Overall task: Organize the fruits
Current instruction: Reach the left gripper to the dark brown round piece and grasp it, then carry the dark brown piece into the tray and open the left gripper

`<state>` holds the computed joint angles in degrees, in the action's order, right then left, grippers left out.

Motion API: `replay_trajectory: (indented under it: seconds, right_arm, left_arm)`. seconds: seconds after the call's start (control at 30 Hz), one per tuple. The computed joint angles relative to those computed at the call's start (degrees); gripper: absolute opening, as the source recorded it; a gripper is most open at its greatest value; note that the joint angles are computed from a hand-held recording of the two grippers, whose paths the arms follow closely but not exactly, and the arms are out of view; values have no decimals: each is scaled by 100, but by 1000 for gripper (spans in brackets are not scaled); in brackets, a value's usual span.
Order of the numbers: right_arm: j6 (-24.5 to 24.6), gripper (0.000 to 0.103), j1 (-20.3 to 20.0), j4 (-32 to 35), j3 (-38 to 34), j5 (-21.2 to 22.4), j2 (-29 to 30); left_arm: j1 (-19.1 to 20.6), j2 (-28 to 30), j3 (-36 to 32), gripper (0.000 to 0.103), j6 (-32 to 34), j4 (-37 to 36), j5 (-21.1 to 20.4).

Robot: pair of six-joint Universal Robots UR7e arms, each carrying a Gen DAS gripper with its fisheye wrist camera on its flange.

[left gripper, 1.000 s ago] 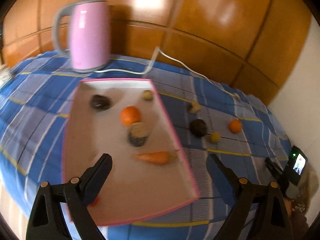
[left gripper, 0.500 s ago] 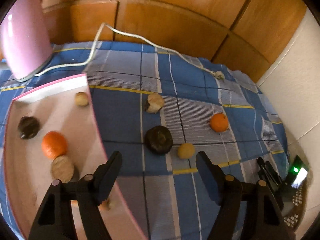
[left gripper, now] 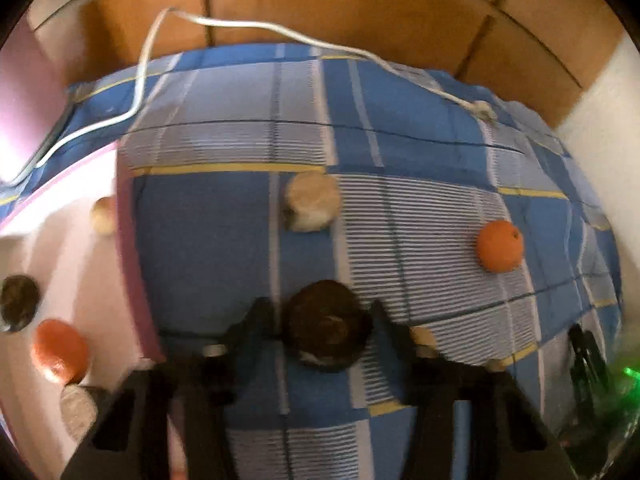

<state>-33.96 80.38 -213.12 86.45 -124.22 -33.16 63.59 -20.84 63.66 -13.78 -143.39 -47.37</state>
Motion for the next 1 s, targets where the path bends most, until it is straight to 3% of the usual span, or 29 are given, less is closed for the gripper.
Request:
replay_trajectory:
  seconds: [0.1, 0.17, 0.3, 0.47, 0.67, 0.83, 1.0]
  right_arm:
    - [-7, 39, 0, -3, -9, -2, 7]
    - [-7, 39, 0, -3, -9, -2, 7]
    - [-12, 39, 1, -11, -13, -5, 12]
    - [-15, 39, 1, -18, -13, -7, 15]
    - [-42, 39, 9, -32, -34, -26, 32]
    - [-88, 39, 14, -52, -62, -53, 52]
    - [-131, 39, 18, -85, -74, -74, 69]
  left_arm:
    - [-36, -13, 154, 45, 135, -290, 73]
    - [-29, -144, 364, 45, 148, -491, -95]
    - [-37, -552, 924, 45, 71, -1087, -429]
    - [-88, -1232, 1830, 45, -148, -2139, -499]
    - [-99, -2085, 2949, 45, -335, -3130, 144]
    - [114, -2460, 3304, 45, -724, -3028, 651]
    - [221, -2483, 3375, 45, -697, -3015, 931]
